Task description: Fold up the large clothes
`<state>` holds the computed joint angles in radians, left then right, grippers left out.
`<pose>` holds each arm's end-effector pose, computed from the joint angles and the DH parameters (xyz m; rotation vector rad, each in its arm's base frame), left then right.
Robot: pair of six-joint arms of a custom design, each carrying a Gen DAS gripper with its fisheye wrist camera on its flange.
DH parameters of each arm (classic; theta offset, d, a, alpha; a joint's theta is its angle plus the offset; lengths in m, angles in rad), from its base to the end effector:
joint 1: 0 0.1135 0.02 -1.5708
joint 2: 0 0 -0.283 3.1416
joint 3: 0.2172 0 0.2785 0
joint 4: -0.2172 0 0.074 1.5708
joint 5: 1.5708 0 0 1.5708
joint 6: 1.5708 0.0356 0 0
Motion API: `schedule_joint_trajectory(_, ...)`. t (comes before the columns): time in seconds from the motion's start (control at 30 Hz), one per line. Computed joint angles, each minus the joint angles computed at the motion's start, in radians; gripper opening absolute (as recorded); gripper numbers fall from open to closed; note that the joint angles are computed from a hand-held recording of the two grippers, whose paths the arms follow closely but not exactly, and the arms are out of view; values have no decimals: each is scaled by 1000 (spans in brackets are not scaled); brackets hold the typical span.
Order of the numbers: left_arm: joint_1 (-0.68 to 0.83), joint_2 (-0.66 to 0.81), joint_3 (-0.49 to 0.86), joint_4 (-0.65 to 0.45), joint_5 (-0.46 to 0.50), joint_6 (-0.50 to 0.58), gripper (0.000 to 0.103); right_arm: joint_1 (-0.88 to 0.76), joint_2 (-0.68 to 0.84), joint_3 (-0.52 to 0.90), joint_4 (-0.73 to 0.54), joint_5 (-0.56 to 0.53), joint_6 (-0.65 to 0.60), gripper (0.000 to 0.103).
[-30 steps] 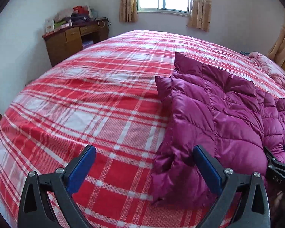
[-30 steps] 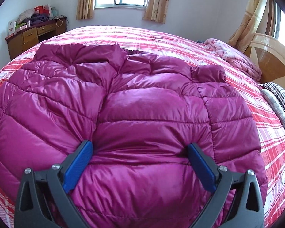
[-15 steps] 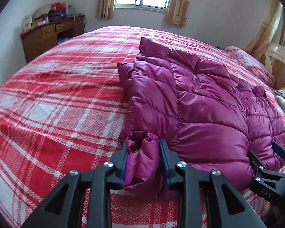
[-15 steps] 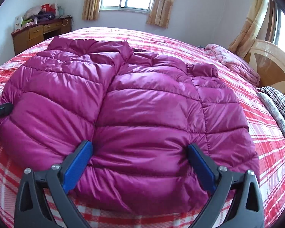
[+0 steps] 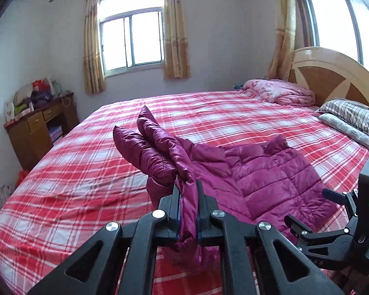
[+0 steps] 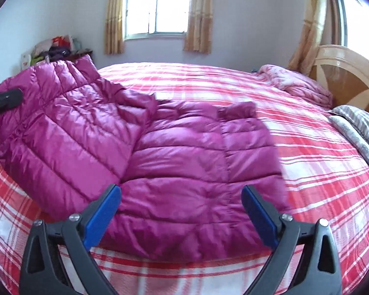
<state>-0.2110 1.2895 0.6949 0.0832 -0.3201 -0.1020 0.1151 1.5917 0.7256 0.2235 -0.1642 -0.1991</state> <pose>0.2902 -0.0507 0.2300 -0.0817 2.0552 0.1396 0.3323 0.0443 0.1627 -0.4346 2.1634 0.1349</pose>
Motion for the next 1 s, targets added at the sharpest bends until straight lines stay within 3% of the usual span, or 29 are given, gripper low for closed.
schedule_joint_trajectory(0.23, -204, 177, 178, 50, -99, 120, 8, -92, 106, 70, 1, 96, 12, 99)
schedule_joint_trajectory(0.5, -359, 510, 460, 7, -115, 169, 8, -276, 177, 104, -15, 31, 42, 98)
schedule_joint_trajectory(0.67, -414, 693, 599, -37, -178, 198, 8, -328, 223, 100, 13, 66, 54, 98)
schedule_joint_trajectory(0.73, -422, 738, 621, -33, -206, 216, 8, -364, 239, 105, 16, 21, 75, 98)
schedule_joint_trajectory(1.0, -439, 813, 631, 22, -257, 268, 11, -358, 255, 116, 30, 45, 112, 102)
